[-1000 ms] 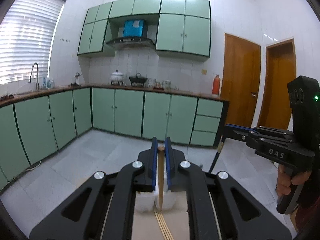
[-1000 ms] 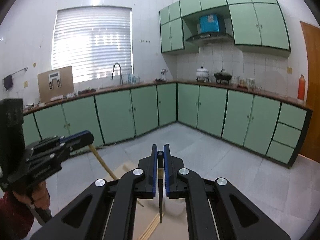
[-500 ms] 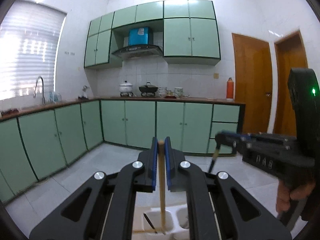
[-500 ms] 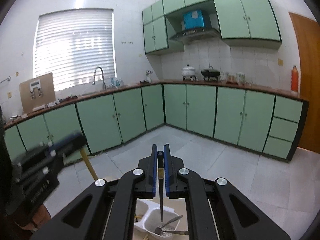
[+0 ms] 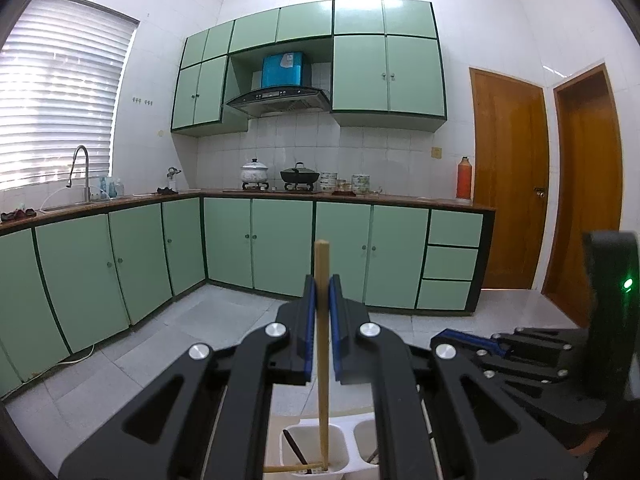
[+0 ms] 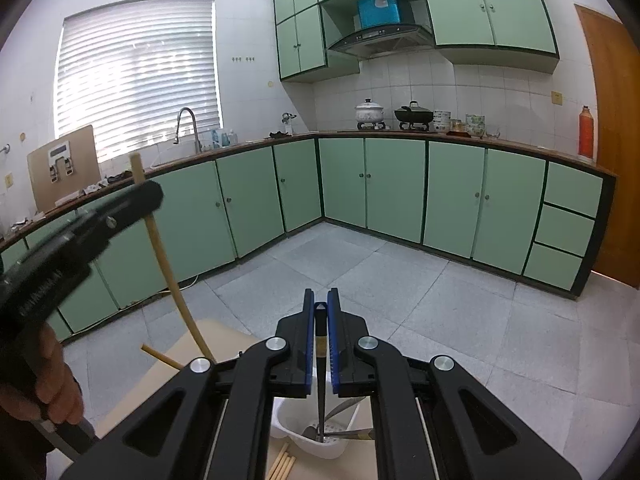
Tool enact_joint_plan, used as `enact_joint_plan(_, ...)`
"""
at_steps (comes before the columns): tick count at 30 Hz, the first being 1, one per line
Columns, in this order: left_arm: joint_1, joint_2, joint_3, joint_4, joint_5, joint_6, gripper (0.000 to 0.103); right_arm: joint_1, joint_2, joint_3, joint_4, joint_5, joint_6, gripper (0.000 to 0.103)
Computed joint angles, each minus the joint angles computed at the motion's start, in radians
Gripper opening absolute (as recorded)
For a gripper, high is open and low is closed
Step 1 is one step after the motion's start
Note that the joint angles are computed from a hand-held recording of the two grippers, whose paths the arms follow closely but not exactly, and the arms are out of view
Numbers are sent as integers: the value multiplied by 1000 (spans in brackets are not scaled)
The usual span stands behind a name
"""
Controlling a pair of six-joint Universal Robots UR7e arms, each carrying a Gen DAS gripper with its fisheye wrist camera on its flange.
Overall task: Organize utensils
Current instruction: 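Carry both chopsticks up over the white holder and open both grippers to drop them, then move both open grippers back over the red-patterned chopsticks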
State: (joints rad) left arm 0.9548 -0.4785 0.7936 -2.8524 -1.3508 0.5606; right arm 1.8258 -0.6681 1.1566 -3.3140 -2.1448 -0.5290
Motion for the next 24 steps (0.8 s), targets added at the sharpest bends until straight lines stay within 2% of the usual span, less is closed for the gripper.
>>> enact_joint_plan(8,10,29,-9,-6,16,-4,6,0,12,-3,-7,-13,6,6)
enact_joint_plan(10,15,33,-14,31,42,-8,12,-1,10,-1,14,-24,20,9)
enact_joint_plan(12,22,23,-5,68,55,-35,36,-2,9,10,-2,-33,10,17)
enact_joint_plan(15,29,-6,34,71,61,-39,39,-3,-9,55,-44,-29,24,28)
enact_joint_plan(17,33,-30,70,61,67,-36,44,-2,-24,98,-106,-25,25,46)
enact_joint_plan(20,38,-78,138,43,73,-49,53,2,-45,156,-186,-26,21,62)
enact_joint_plan(22,40,-112,190,27,89,-56,57,8,-52,193,-249,-38,8,68)
enact_joint_plan(24,43,-150,248,20,98,-71,66,13,-63,238,-295,-55,9,73)
